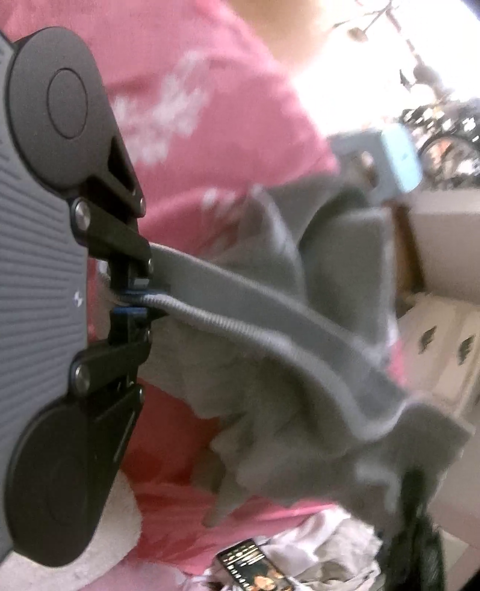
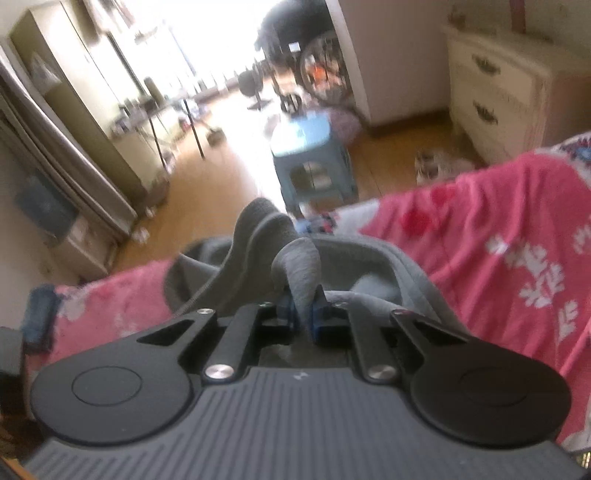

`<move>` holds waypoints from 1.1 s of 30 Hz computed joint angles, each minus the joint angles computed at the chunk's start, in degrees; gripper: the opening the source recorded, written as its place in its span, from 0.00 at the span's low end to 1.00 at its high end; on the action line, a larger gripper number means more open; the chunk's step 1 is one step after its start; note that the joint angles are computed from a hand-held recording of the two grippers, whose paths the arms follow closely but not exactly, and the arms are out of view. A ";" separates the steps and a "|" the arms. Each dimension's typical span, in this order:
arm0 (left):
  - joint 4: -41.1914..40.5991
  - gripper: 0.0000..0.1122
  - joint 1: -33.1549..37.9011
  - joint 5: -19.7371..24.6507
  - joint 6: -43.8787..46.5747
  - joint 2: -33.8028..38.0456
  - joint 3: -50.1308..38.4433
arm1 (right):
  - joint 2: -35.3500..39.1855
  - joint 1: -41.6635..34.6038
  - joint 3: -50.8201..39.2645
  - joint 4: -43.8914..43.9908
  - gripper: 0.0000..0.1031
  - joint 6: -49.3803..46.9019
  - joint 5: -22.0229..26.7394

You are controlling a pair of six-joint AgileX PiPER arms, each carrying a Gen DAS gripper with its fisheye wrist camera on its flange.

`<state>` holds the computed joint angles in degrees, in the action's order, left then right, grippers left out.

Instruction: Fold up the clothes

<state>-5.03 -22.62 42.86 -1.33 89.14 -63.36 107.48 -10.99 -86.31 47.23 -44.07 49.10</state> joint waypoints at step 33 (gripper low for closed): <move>-7.78 0.38 29.50 8.30 6.31 6.24 -15.94 | -6.01 13.64 18.05 12.67 0.06 -5.93 0.81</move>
